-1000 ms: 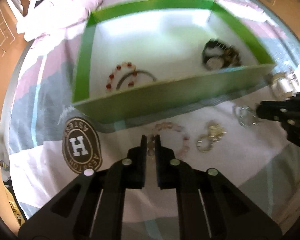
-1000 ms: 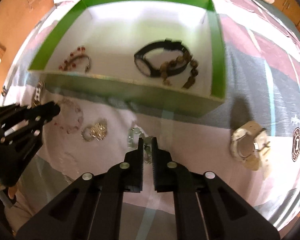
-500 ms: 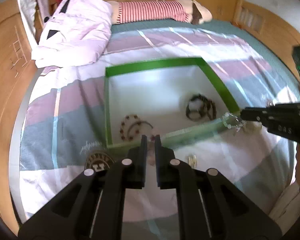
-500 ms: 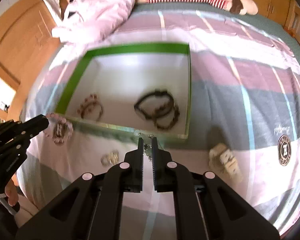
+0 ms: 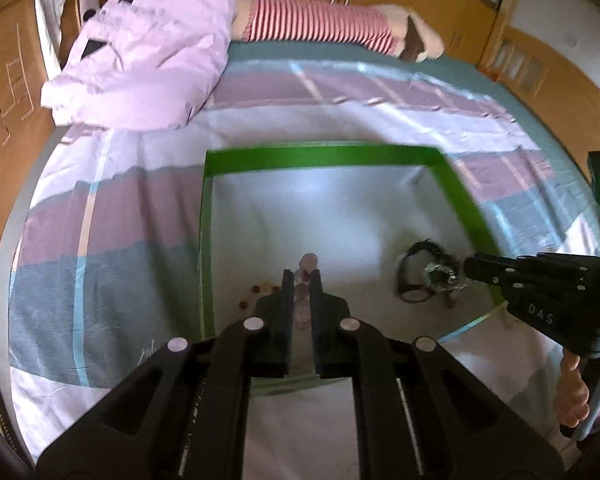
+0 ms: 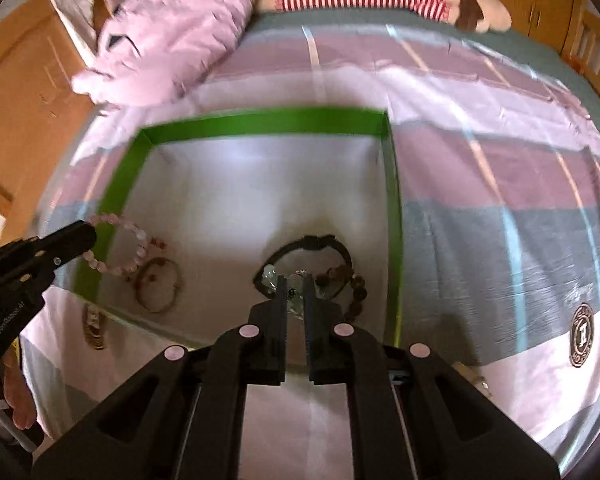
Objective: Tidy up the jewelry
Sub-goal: 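Drop pink bracelet into box with left tool while right tool drops jade charm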
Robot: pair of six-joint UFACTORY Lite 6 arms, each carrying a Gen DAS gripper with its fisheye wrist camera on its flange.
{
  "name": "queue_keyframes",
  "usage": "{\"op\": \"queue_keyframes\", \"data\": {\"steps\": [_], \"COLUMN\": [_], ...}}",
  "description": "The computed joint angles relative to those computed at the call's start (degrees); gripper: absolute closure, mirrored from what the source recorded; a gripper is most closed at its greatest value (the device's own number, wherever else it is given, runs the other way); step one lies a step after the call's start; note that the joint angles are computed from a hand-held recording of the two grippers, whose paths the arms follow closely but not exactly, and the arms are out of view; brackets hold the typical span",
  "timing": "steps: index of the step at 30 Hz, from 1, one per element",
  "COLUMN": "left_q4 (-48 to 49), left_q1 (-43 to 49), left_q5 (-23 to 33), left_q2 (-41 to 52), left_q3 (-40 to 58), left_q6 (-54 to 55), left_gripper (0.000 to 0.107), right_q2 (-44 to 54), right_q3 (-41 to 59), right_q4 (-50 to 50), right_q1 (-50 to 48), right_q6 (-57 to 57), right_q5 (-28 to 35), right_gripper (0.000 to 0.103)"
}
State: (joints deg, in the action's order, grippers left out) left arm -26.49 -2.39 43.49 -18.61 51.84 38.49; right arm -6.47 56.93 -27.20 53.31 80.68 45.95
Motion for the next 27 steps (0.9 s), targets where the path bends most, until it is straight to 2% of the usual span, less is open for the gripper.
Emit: {"op": "queue_keyframes", "data": {"steps": [6, 11, 13, 14, 15, 17, 18, 23, 27], "left_q4": [3.05, 6.15, 3.55, 1.85, -1.02, -3.63, -3.47, -6.91, -6.70], "left_q1": [-1.74, -4.03, -2.61, -1.62, 0.01, 2.07, 2.55, 7.33, 9.21], "left_q5": [-3.74, -6.13, -3.30, -1.67, -1.22, 0.01, 1.24, 9.51, 13.33], "left_q2": [7.17, 8.66, 9.93, 10.16, 9.25, 7.59, 7.29, -0.02, -7.64], "left_q3": [1.32, 1.36, 2.80, 3.57, 3.47, 4.04, 5.05, 5.90, 3.65], "left_q6": [-3.26, -4.78, -3.61, -3.22, -1.62, -0.17, -0.47, 2.16, 2.78], "left_gripper": [0.100, 0.097, 0.057, 0.021, 0.017, 0.017, 0.017, 0.016, 0.010], "right_q2": [5.55, 5.84, 5.71, 5.11, 3.97, 0.04, -1.26, -3.88, -6.31], "right_q3": [0.53, -0.95, -1.19, -1.48, -2.18, -4.25, -4.57, -2.30, -3.31], "right_q4": [1.11, 1.72, 0.80, 0.59, 1.07, 3.27, 2.77, -0.70, -1.24], "right_q1": [-2.82, -3.95, -3.70, -3.77, -4.17, -4.62, -4.03, 0.98, 4.69], "right_q6": [-2.54, -3.25, -1.64, -1.16, -1.67, -2.57, -0.75, 2.64, 4.89], "right_q5": [-1.60, -3.08, -1.37, -1.48, -2.91, -7.49, -7.89, -1.11, 2.10], "right_gripper": [0.096, 0.095, 0.084, 0.069, 0.049, 0.024, 0.019, 0.015, 0.012]}}
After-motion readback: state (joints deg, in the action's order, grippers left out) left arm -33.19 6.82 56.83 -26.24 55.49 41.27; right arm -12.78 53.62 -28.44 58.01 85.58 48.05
